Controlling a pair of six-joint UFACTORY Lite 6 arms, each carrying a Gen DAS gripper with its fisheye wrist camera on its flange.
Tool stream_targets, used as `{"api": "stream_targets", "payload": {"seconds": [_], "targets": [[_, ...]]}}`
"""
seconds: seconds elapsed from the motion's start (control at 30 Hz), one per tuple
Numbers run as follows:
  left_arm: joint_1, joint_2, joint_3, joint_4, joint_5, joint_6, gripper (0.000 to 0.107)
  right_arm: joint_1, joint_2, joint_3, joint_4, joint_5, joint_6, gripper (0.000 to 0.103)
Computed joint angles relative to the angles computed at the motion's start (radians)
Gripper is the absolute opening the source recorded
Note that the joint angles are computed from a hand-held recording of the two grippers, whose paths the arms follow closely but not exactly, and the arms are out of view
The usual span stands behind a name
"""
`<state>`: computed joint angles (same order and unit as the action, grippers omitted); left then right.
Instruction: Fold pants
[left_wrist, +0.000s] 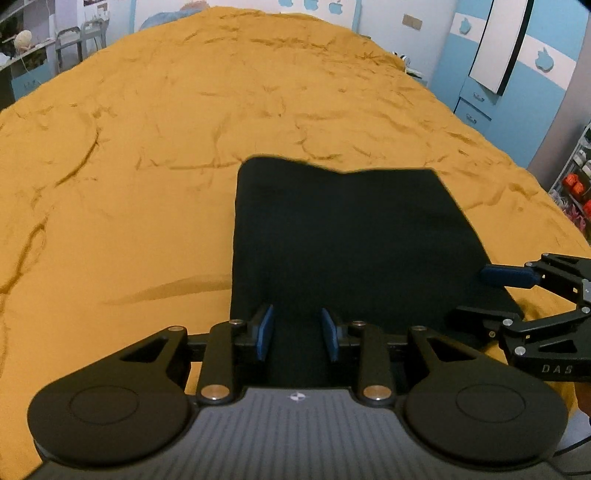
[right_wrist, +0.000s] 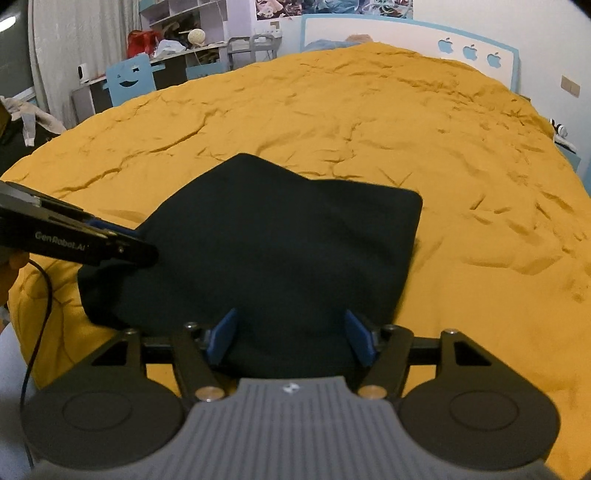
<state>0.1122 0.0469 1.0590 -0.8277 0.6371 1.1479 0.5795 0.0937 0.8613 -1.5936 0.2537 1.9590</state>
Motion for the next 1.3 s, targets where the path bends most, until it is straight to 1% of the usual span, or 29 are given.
{"api": "stream_targets", "payload": {"seconds": [0.03, 0.1, 0.13, 0.17, 0.23, 0.27, 0.33, 0.37, 0.47, 0.53, 0.6, 0.67, 0.8, 0.9, 1.1, 1.2, 1.3], "targets": [[0.008, -0.031, -0.009, -0.007, 0.010, 0.001, 0.041, 0.001, -0.025, -0.005, 0.039, 0.005, -0.034, 0.061], [0.034, -0.115, -0.027, -0.031, 0.036, 0.014, 0.050, 0.012, -0.093, -0.006, 0.197, 0.031, -0.169, 0.064], [0.042, -0.165, -0.044, -0.044, 0.037, 0.022, 0.054, 0.024, -0.134, -0.008, 0.276, 0.057, -0.239, 0.069], [0.040, -0.211, -0.056, -0.034, 0.029, 0.004, 0.061, 0.044, -0.175, -0.010, 0.314, 0.097, -0.267, 0.075], [0.023, -0.320, -0.089, 0.006, -0.015, -0.059, 0.067, 0.103, -0.240, -0.010, 0.325, 0.198, -0.260, 0.081], [0.019, -0.371, -0.110, 0.009, -0.035, -0.074, 0.075, 0.140, -0.270, -0.008, 0.335, 0.250, -0.260, 0.081], [0.003, -0.469, -0.149, 0.033, -0.066, -0.122, 0.086, 0.219, -0.315, -0.006, 0.342, 0.353, -0.241, 0.081], [0.000, -0.513, -0.169, 0.037, -0.074, -0.133, 0.089, 0.263, -0.330, -0.002, 0.351, 0.407, -0.234, 0.081], [-0.036, -0.631, -0.224, 0.124, -0.106, -0.240, 0.091, 0.394, -0.356, -0.001, 0.367, 0.565, -0.192, 0.082], [-0.050, -0.683, -0.250, 0.179, -0.091, -0.313, 0.092, 0.474, -0.356, -0.001, 0.376, 0.659, -0.147, 0.082], [-0.045, -0.711, -0.272, 0.192, -0.054, -0.351, 0.093, 0.541, -0.345, -0.005, 0.390, 0.725, -0.099, 0.082], [-0.061, -0.729, -0.296, 0.260, -0.029, -0.451, 0.093, 0.587, -0.343, -0.022, 0.410, 0.752, -0.064, 0.082], [-0.072, -0.811, -0.388, 0.351, -0.038, -0.524, 0.093, 0.663, -0.317, -0.059, 0.447, 0.799, 0.041, 0.082], [-0.076, -0.832, -0.415, 0.413, -0.010, -0.579, 0.093, 0.701, -0.302, -0.084, 0.470, 0.804, 0.087, 0.082], [-0.015, -0.874, -0.436, 0.397, 0.058, -0.548, 0.093, 0.774, -0.242, -0.069, 0.505, 0.835, 0.125, 0.082], [-0.026, -0.918, -0.450, 0.441, 0.081, -0.601, 0.093, 0.802, -0.233, -0.058, 0.524, 0.850, 0.134, 0.082], [0.003, -0.958, -0.468, 0.424, 0.116, -0.580, 0.093, 0.825, -0.229, -0.046, 0.535, 0.876, 0.130, 0.082]]}}
